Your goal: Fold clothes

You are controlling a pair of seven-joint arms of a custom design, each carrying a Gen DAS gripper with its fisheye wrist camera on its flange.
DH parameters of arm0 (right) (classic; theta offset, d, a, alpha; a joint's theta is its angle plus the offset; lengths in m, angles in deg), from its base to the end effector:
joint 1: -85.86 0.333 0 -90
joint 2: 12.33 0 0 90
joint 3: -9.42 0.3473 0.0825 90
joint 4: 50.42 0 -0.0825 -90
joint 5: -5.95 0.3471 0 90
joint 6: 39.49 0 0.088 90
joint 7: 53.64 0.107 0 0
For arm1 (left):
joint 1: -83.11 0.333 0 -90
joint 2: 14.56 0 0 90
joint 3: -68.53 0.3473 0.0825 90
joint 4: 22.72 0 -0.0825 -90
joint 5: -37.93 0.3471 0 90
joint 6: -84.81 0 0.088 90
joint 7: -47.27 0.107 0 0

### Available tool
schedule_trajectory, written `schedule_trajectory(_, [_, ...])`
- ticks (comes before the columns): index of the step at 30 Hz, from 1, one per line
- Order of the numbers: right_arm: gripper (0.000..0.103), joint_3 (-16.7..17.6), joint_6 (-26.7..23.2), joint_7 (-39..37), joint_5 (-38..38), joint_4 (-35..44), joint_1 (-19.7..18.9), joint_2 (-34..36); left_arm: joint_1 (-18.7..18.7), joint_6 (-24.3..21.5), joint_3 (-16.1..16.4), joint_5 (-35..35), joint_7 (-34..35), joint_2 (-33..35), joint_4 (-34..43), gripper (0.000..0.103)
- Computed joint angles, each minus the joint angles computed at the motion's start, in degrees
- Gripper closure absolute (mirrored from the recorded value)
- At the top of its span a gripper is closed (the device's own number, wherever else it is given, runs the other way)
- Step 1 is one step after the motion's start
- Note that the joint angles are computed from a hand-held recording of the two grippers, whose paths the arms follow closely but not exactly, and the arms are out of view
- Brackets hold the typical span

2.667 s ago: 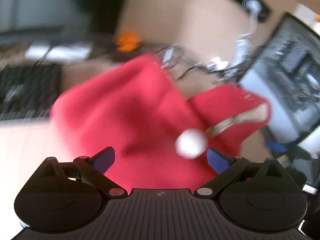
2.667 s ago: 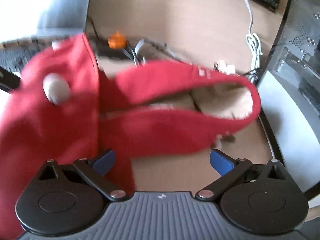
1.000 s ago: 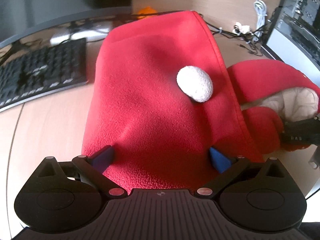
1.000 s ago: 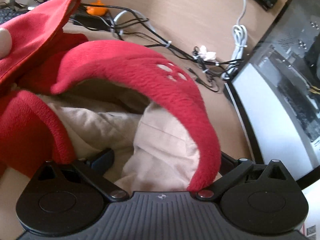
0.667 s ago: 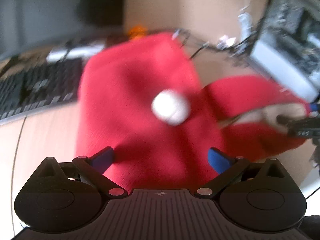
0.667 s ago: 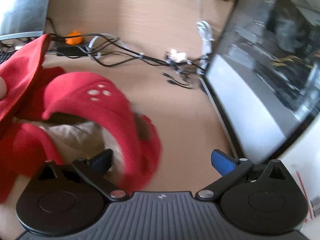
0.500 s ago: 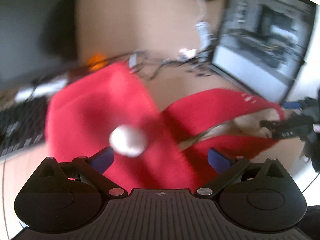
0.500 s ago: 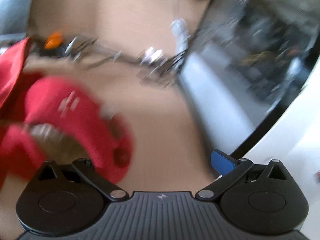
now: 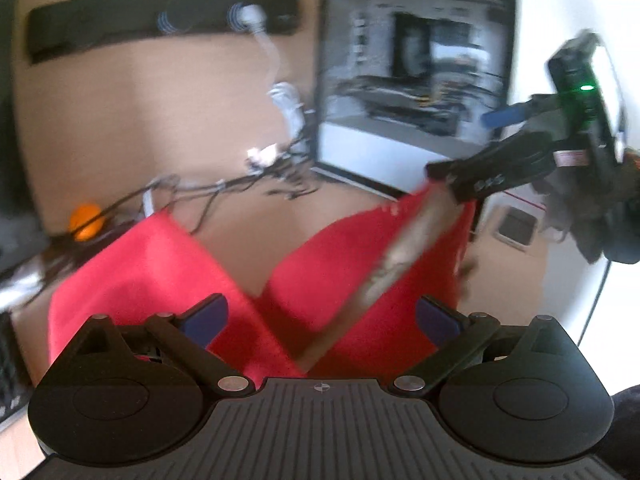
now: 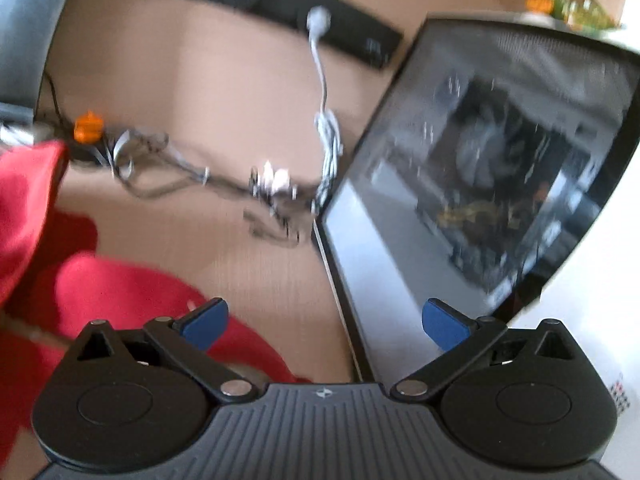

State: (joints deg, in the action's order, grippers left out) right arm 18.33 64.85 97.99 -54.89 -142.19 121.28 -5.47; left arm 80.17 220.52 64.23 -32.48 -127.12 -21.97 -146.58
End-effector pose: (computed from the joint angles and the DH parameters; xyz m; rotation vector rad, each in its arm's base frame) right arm 0.4714 0.3517 0.6407 -1.7424 1.8743 -1.4019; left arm 0.5008 -0.0765 0.5420 -0.7160 2.4400 -1.3464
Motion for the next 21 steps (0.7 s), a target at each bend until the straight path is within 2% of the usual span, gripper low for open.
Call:
schedule_trajectory(4, [0.0,-0.04,2.29,3.01,4.86,-3.48,-1.42,-2.12,-1.44,2.16,-1.54,2.11,2.01,-0.04,-0.89,0.001])
schedule_trajectory(6, [0.0,0.25,3.17,4.38,6.67,-4.77,-1.96,-2.57,-1.88,5.0,-2.32,5.48,-0.22,0.84,-0.95,0.001])
schedule_trajectory(9, [0.0,0.27,3.58,4.69,9.08,-5.72,-2.82,-1.86,-1.64,8.19,-2.72,12.68,-8.02,2.76,-0.76,0.001])
schedule_trajectory(12, [0.0,0.26,3.7,4.48,10.21,-6.4,-3.01,-1.28,-0.91,7.59,-2.77,22.43,-18.59,4.58,-0.11,0.001])
schedule_trajectory(15, [0.0,0.49,5.04,4.9,9.68,-7.62,-2.8,-2.42,-1.34,12.08,-3.15,24.03,-18.78,3.85,-2.54,0.001])
schedule_trajectory(18, [0.0,1.07,5.78,4.89,8.84,-8.73,-2.77,-4.16,-1.36,13.24,-2.86,25.31,-21.42,3.96,-2.81,0.001])
schedule_trajectory(20, [0.0,1.44,4.19,4.44,9.0,-8.36,-2.79,-4.28,-1.58,13.99,-2.63,23.4,-20.56,3.52,-2.94,0.001])
schedule_trajectory(21, [0.0,1.52,4.12,4.57,9.47,-8.15,-2.88,-4.42,-1.78,12.8,-2.07,19.64,-17.44,2.82,-2.79,0.001])
